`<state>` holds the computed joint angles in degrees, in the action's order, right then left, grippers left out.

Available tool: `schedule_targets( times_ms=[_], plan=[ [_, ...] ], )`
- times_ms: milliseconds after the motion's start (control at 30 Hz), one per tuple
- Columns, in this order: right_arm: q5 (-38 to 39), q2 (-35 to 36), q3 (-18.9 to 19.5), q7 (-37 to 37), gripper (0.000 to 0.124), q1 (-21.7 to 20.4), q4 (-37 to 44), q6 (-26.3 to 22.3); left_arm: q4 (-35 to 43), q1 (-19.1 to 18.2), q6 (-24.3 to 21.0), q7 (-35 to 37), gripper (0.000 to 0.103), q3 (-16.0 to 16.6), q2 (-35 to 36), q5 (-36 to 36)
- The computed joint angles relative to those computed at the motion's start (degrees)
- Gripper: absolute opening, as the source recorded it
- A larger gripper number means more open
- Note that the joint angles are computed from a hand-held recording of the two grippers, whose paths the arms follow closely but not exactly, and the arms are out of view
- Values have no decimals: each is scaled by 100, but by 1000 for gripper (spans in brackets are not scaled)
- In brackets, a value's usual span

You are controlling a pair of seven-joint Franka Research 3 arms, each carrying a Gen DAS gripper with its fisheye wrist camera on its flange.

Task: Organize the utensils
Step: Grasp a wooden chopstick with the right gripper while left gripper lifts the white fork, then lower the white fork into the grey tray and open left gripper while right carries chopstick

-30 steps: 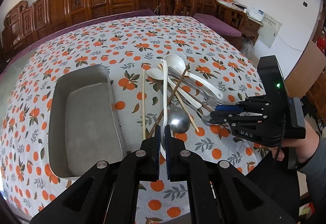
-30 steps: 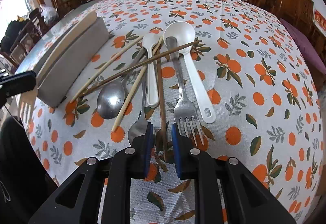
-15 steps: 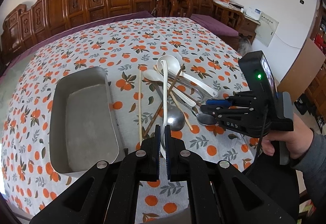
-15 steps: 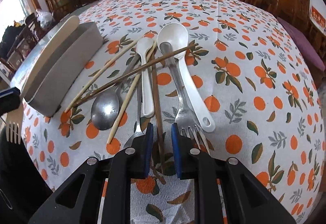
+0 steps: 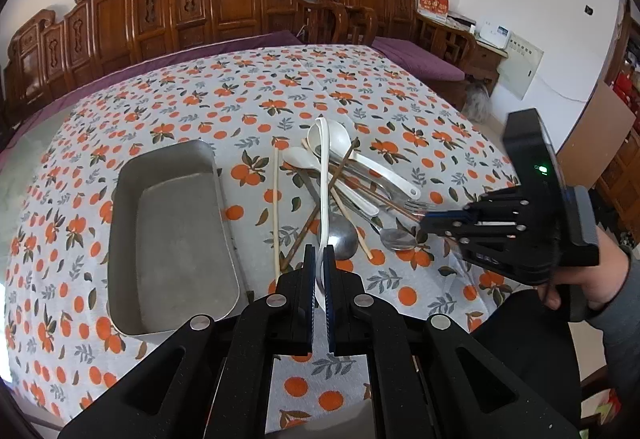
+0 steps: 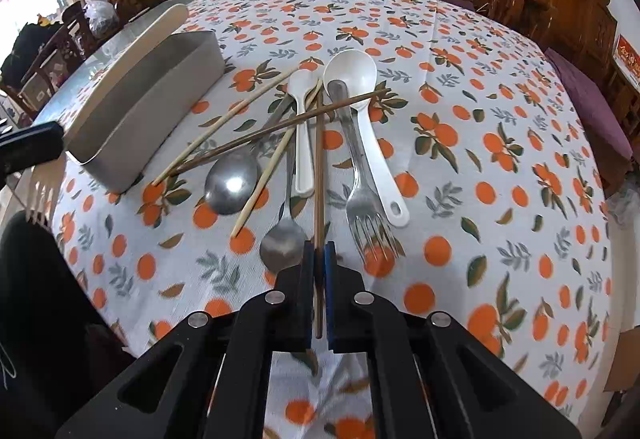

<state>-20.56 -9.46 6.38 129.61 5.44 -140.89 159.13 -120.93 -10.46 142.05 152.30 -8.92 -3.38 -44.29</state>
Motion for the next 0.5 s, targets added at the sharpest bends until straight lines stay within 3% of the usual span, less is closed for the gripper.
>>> schedule_targets(
  times_ms=[500],
  plan=[
    [-81,-1131,399,286,5,-468,-462,37,-29,63,24,72,3,162,-202,-149]
  ],
)
